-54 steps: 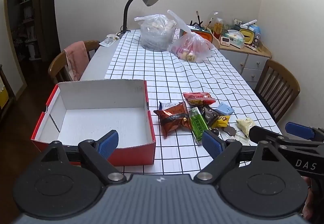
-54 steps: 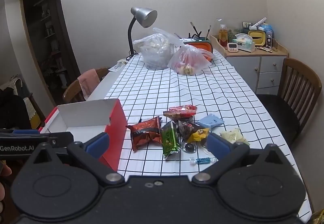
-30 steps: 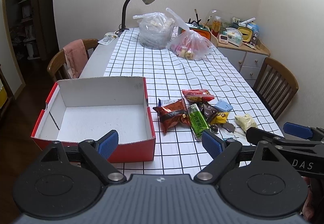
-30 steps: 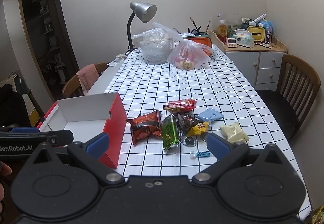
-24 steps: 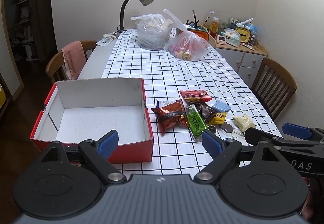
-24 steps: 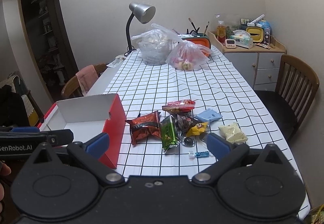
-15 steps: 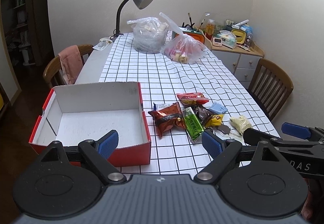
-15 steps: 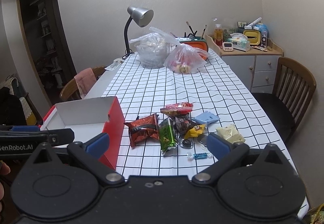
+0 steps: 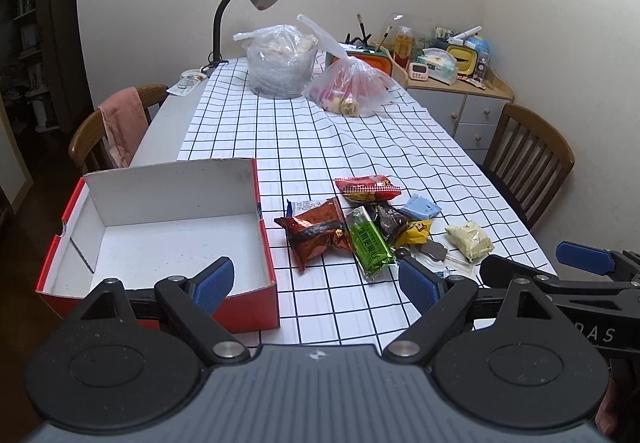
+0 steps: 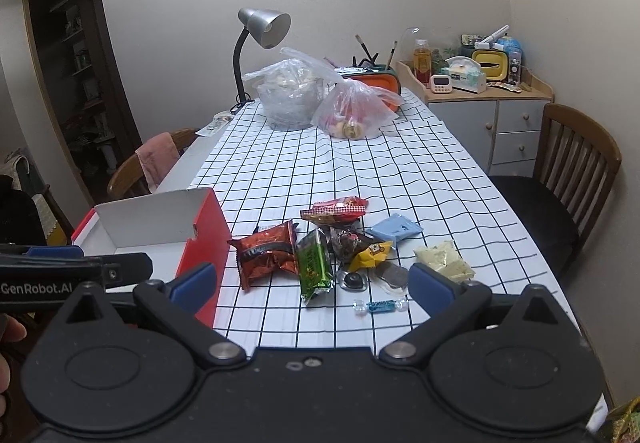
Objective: Organize snacks
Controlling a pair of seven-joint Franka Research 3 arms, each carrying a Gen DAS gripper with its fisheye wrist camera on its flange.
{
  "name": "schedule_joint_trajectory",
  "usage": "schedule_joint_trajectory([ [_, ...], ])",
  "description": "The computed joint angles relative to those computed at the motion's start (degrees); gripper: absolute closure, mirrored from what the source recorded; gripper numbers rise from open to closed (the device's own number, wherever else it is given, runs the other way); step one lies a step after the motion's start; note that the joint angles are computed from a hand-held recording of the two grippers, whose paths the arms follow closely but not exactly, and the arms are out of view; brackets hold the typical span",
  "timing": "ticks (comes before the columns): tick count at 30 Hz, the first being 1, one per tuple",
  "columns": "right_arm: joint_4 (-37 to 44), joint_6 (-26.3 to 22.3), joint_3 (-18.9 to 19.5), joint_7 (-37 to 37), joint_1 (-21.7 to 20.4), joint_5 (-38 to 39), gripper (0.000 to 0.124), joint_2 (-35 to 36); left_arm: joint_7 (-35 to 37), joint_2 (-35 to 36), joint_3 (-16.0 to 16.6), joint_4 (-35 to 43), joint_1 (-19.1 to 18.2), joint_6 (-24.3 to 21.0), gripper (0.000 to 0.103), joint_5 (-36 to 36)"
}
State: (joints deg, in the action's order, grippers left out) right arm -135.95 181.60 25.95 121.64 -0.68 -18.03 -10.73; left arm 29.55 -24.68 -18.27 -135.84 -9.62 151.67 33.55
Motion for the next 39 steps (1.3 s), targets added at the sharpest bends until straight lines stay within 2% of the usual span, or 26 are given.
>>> schedule_joint_trajectory([
  [2, 0.7, 0.2, -3.7, -3.2, 3.6, 2.3, 0.023, 1.5, -0.4, 1.3, -0.4, 1.3, 0.3, -0.8, 0.013, 0.3],
  [4, 1.4, 0.1, -10.0, -9.6, 10.6, 7.8, 0.023, 3.2, -0.5, 3.0, -0.6, 2.8, 0.3, -1.8, 0.013, 0.5],
  [8, 3.4, -1.2, -20.3, -27.2, 22.6, 23.9, 0.023, 5.7, -1.0, 6.3, -0.3, 5.4, -0.3, -4.1, 0.013, 0.4],
  [10, 4.9, -2.3, -22.5, -36.3, 25.5, 32.6, 0.024, 7.0, -1.0, 8.0, 0.1, 6.7, -0.7, -4.8, 0.013, 0.3],
  [14, 7.7, -4.5, -22.3, -48.7, 24.9, 43.4, 0.027, 9.7, -0.7, 11.5, 1.1, 9.3, -1.5, -5.5, 0.013, -0.1],
  [18, 9.5, -4.9, -21.4, -50.8, 21.8, 43.7, 0.03, 12.2, -0.4, 15.2, 2.1, 12.2, -2.1, -5.8, 0.013, -0.4],
  [22, 11.9, -4.4, -21.4, -51.7, 19.3, 41.9, 0.034, 15.3, 1.3, 19.1, 2.9, 14.9, -2.6, -3.7, 0.013, 1.5],
  [25, 15.0, -5.9, -19.3, -57.9, 16.1, 45.7, 0.037, 17.9, 10.6, 22.4, 4.4, 17.1, -3.2, -0.5, 0.013, -1.6],
  [29, 19.1, -9.1, -19.3, -60.7, 14.3, 46.4, 0.038, 21.3, 18.7, 26.9, 5.1, 21.0, -3.6, 0.2, 0.013, -0.2],
  [33, 22.6, -11.8, -20.9, -58.5, 14.4, 43.3, 0.04, 24.9, 25.3, 31.2, 5.9, 25.1, -3.6, -1.4, 0.013, -3.0],
  [35, 24.7, -13.9, -21.3, -57.5, 14.1, 42.3, 0.04, 26.6, 31.0, 33.3, 5.9, 27.2, -3.0, -2.5, 0.013, -6.8],
  [37, 26.8, -15.9, -20.7, -58.1, 13.1, 42.6, 0.041, 28.2, 38.2, 35.9, 5.4, 30.4, -2.2, -5.0, 0.013, -11.8],
  [39, 28.5, -17.8, -20.8, -58.5, 12.8, 42.0, 0.041, 29.5, 42.4, 38.4, 5.7, 33.7, -2.0, -7.7, 0.013, -13.7],
])
